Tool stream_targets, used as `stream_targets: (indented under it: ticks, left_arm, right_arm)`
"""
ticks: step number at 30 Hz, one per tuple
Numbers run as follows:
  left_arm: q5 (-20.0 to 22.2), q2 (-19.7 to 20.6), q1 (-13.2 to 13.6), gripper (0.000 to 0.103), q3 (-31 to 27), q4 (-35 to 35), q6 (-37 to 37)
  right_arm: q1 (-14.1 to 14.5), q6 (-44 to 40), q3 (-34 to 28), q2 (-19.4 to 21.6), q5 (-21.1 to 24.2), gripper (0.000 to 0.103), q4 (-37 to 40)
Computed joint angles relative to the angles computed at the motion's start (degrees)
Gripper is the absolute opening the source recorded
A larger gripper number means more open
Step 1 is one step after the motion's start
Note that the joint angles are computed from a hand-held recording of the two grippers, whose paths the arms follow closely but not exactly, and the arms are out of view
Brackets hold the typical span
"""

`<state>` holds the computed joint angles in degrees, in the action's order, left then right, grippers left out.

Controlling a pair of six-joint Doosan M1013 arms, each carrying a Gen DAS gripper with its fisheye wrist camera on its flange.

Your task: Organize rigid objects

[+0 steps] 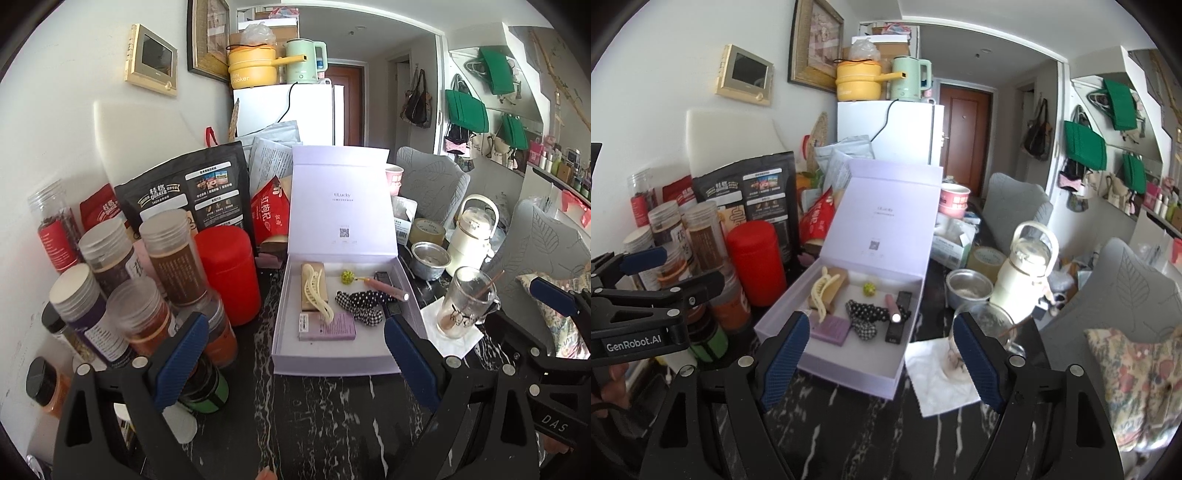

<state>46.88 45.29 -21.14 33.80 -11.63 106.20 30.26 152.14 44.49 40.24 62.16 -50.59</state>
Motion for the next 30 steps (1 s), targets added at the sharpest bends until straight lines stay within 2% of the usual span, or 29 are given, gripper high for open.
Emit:
stream_targets:
  ticks: [12, 20, 30]
  left_arm:
    - [-4.03, -5.36, 0.56, 0.097, 11.04, -1.03, 0.35]
    - [-5.98, -7.54, 0.43, 0.097, 16.43, -1.15, 0.68]
    - [-7.27, -8.08, 0.02, 0.097, 18.11, 2.38, -2.06]
  right_arm:
    - [1.99, 3.8, 4.03, -1.37, 1.58, 0.081, -0.46]
    - [2.68, 7.98, 7.89, -2.66, 1.16, 0.081, 0.33]
    - [2.5, 8.02, 8.73, -2.69, 0.66, 0.081, 1.2]
